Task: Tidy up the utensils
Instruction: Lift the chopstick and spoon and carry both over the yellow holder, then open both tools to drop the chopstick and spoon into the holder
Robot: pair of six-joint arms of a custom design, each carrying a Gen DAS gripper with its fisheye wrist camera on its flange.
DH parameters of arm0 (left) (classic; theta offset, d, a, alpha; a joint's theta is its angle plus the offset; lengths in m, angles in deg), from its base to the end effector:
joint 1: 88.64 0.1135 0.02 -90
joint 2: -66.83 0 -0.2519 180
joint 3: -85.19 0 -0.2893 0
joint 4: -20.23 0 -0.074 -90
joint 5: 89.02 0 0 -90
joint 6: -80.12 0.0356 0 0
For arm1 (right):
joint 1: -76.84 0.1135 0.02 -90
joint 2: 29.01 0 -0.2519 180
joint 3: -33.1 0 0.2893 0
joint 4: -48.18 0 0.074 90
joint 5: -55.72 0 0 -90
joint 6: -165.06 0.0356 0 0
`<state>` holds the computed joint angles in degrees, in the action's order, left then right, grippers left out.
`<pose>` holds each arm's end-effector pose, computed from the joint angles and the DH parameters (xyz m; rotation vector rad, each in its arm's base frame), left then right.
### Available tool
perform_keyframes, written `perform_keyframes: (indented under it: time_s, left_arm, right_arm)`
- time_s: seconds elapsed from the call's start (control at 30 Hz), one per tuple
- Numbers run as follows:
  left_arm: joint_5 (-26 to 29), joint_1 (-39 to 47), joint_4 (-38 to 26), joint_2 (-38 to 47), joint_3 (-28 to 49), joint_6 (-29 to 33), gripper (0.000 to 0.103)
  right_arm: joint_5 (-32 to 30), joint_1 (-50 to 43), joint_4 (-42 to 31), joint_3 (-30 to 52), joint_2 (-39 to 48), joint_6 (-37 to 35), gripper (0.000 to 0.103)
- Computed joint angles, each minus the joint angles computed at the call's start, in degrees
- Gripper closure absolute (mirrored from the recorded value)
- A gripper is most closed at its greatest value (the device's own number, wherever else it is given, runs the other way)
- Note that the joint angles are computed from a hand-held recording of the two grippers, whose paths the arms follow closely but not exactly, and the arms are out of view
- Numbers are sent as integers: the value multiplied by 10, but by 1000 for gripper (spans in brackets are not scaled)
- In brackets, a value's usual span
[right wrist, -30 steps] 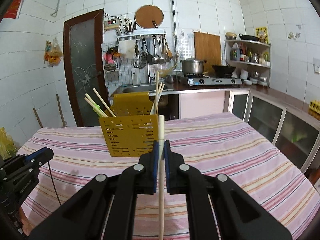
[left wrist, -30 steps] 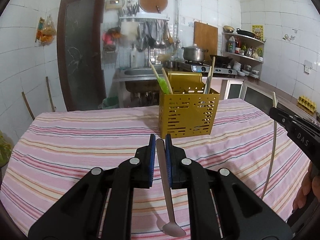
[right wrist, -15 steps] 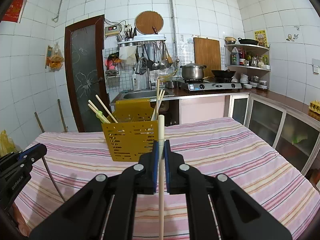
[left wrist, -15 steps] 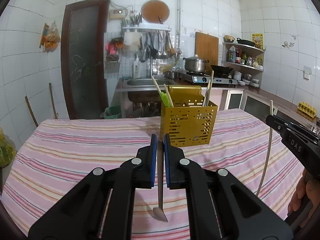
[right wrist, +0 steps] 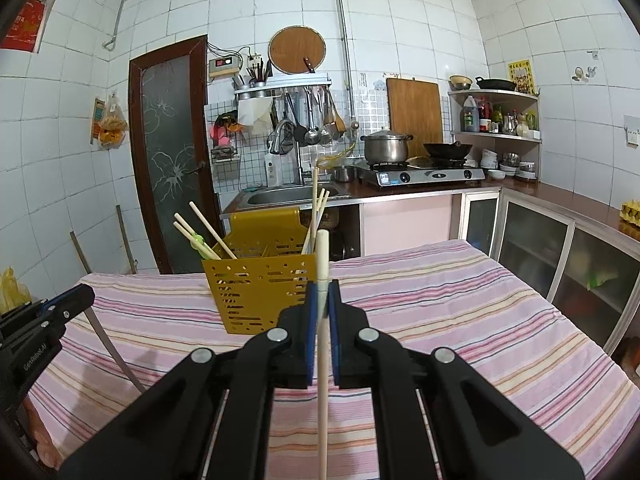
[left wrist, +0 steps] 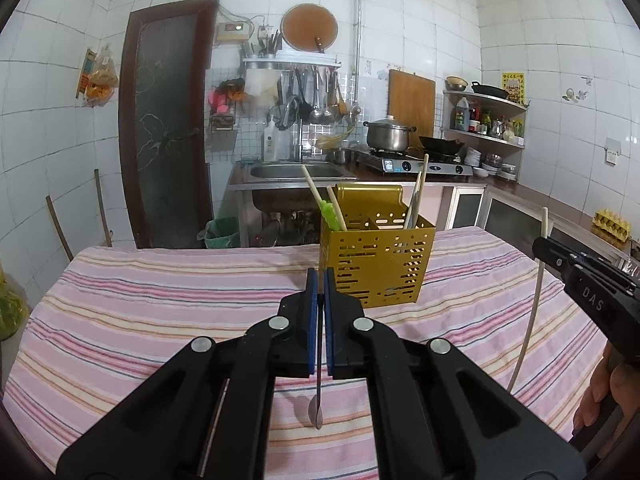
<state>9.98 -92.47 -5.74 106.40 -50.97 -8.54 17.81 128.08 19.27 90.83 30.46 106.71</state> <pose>0.2149 -0.0200 0.2551 0.1916 1.9395 -0.1818 0.1870 0.1880 0.2728 0.1898 1.8799 0.0197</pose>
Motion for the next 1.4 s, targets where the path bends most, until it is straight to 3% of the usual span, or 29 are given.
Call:
perform_keyframes:
  time_s: [0.23,0.63,0.93,1.4]
  left_arm:
    - [10,-5,4,9,27,5,102]
    - [8,-33,28,95,127,-11,102]
    - [-36,-78,64,225,274,-24,102]
    - [-73,-93,142,469,441,-22,102]
  right_arm:
    - [-11,-18,19,11,8,-23,97]
    - [-51,-72,65,81,38,-105,97]
    - [-115,-141,89,196,100,-166,97]
    - [-245,-251,151,390,289,-204,97]
